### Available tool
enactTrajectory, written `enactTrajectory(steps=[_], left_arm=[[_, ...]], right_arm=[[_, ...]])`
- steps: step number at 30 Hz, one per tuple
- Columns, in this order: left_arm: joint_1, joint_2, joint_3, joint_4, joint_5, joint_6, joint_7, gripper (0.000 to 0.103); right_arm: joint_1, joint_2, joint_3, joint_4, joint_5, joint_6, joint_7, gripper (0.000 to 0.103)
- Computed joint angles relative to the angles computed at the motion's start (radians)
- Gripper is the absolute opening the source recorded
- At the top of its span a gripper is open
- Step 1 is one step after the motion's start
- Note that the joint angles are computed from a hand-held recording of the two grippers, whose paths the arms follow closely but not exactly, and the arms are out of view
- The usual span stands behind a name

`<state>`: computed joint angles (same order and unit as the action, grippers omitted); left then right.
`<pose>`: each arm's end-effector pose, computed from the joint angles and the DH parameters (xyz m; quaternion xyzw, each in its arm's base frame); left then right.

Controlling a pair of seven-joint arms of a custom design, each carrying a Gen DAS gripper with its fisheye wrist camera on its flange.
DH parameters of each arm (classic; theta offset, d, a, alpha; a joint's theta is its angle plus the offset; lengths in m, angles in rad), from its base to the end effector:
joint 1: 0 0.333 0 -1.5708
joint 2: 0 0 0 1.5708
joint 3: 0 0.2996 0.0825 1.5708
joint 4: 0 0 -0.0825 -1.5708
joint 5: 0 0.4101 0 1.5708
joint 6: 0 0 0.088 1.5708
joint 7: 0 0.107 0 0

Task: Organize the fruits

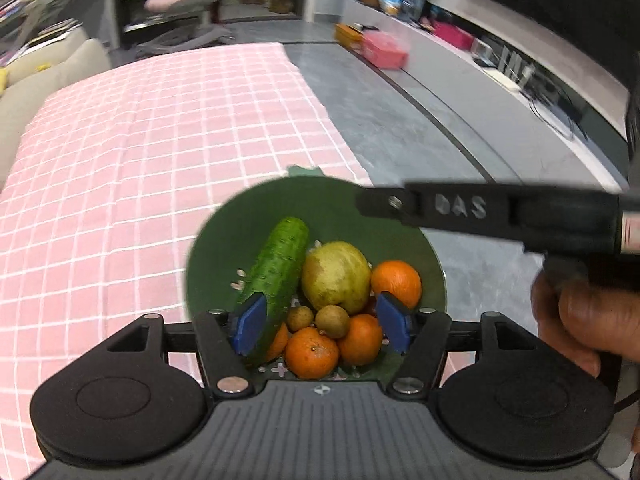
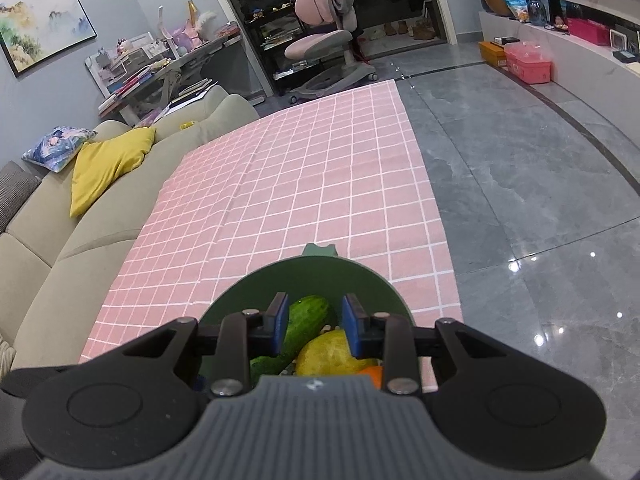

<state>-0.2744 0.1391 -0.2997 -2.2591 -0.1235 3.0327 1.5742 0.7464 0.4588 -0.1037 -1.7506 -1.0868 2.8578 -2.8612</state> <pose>0.5060 -0.3138 0.3411 -0.5071 0.8018 -0.2962 0.1110 0.5285 0.4653 0.3306 -0.5719 0.7104 -0.1620 0.3770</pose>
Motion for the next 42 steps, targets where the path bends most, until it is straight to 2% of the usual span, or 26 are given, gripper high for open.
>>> enactTrajectory(steps=[3,7,9,13,17,21,23,28,34,42], left_arm=[[-0.054,-0.041,0.075,-0.021,0.133,-0.009,-0.186,0.079],[-0.062,-0.077,0.111,-0.032,0.324,-0.027,-0.419,0.085],[-0.061,-0.098,0.119,-0.042,0.442,-0.039,-0.555,0.089],[-0.037,-0.140,0.088,-0.057,0.543,-0.093,-0.707,0.089],[-0.011,-0.193,0.051,-0.092,0.577,-0.128,-0.789,0.089],[0.001,-0.245,0.013,-0.102,0.622,-0.222,-0.855,0.090],[0.009,-0.272,-0.006,-0.113,0.662,-0.246,-0.895,0.101],[0.031,-0.324,-0.047,-0.145,0.768,-0.259,-1.017,0.101],[0.023,-0.357,-0.083,-0.160,0.804,-0.314,-1.067,0.101],[-0.009,-0.353,-0.109,-0.160,0.858,-0.368,-1.155,0.101]], right_arm=[[-0.006,-0.026,0.014,-0.024,0.021,-0.021,-0.026,0.027],[-0.020,-0.071,0.046,-0.065,0.063,-0.061,-0.079,0.029],[-0.028,-0.099,0.063,-0.091,0.076,-0.078,-0.103,0.035],[-0.038,-0.156,0.091,-0.146,0.061,-0.100,-0.109,0.037],[-0.057,-0.207,0.125,-0.197,0.044,-0.116,-0.106,0.037],[-0.069,-0.259,0.159,-0.238,0.005,-0.133,-0.076,0.042],[-0.075,-0.281,0.179,-0.255,-0.011,-0.146,-0.061,0.045],[-0.082,-0.325,0.229,-0.287,-0.036,-0.183,-0.026,0.049],[-0.081,-0.374,0.283,-0.336,-0.001,-0.243,-0.053,0.050],[-0.105,-0.455,0.324,-0.441,0.040,-0.240,-0.064,0.050]])
